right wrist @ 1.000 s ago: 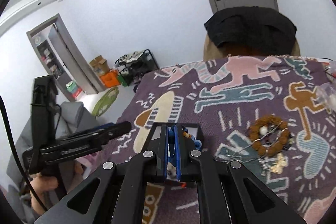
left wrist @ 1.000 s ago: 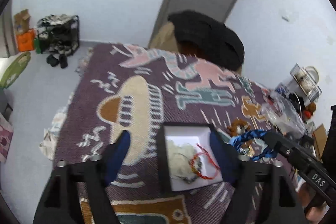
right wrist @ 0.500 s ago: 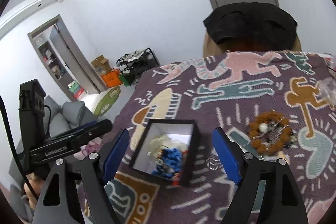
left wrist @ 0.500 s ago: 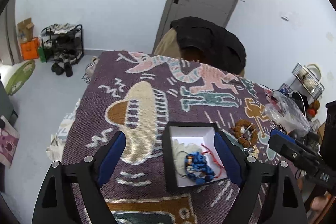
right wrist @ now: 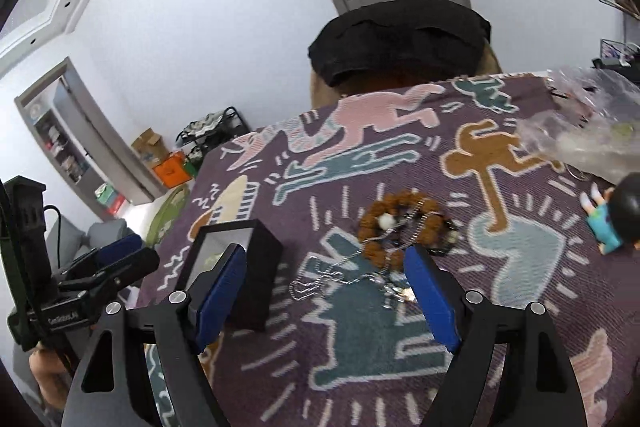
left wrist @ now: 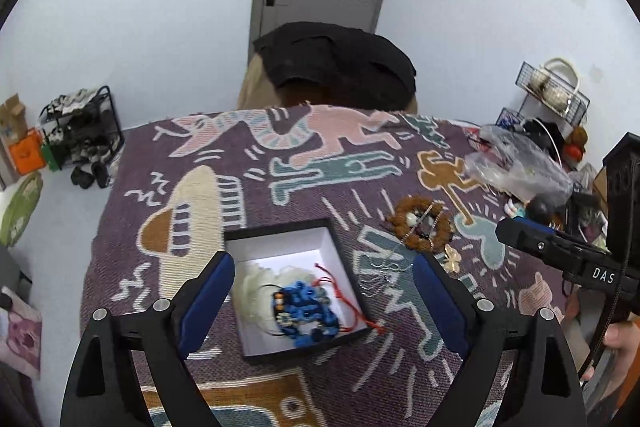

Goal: Organize jewelry
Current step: 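Grasp the silver pendant chain beside the brown bracelet with the left tool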

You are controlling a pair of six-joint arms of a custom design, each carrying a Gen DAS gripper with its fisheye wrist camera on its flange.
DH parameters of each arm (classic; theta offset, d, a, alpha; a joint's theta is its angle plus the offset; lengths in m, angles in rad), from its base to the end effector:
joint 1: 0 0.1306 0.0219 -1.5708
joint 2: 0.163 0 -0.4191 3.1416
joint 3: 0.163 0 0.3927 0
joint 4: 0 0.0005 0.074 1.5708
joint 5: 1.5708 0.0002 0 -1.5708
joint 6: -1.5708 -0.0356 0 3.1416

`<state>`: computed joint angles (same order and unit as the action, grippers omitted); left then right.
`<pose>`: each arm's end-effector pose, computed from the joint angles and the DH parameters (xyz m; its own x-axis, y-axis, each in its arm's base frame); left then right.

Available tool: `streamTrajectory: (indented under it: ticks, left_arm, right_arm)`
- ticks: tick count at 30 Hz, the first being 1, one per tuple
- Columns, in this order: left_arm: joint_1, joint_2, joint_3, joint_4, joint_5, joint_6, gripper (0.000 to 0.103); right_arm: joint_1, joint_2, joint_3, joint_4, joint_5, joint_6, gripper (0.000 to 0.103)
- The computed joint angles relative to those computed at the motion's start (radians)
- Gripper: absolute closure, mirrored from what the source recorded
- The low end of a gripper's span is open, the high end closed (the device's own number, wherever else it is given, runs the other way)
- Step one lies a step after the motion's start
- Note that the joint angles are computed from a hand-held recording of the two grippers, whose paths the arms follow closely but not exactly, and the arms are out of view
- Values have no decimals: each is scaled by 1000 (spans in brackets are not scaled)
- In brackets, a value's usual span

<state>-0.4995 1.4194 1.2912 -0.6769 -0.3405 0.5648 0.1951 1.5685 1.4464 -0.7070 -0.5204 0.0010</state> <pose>0.4361 -0.2250 0.4218 -0.6675 -0.2105 -0.7143 -0.1289 0.9774 -0.1676 0.5357 0.1234 0.4190 -0.7228 -0.1437 -0.6759 -0.4984 0.7859 0.3659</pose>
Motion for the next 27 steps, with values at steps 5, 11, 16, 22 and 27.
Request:
streamTrajectory:
  ticks: [5,11,16,22,27]
  left_arm:
    - [-18,48,42,-20,15,-11,12]
    - [-33,88,81,-21,54,0,12]
    - [-45,136,129,-38,99,-4,14]
    - [-54,213,198,-67,157,13,24]
    - [-55,283,262,-106,185,39,39]
  right_arm:
    - [-29,2,-18,6,3,-3,22]
    - [-71,5,-47,15,-10,-20,22]
    - [-109,-1,-76,34,-27,-45,22]
    - [-148,-10,-110,55,-38,-75,22]
    - [-171,-11,-127,69,-46,-82,22]
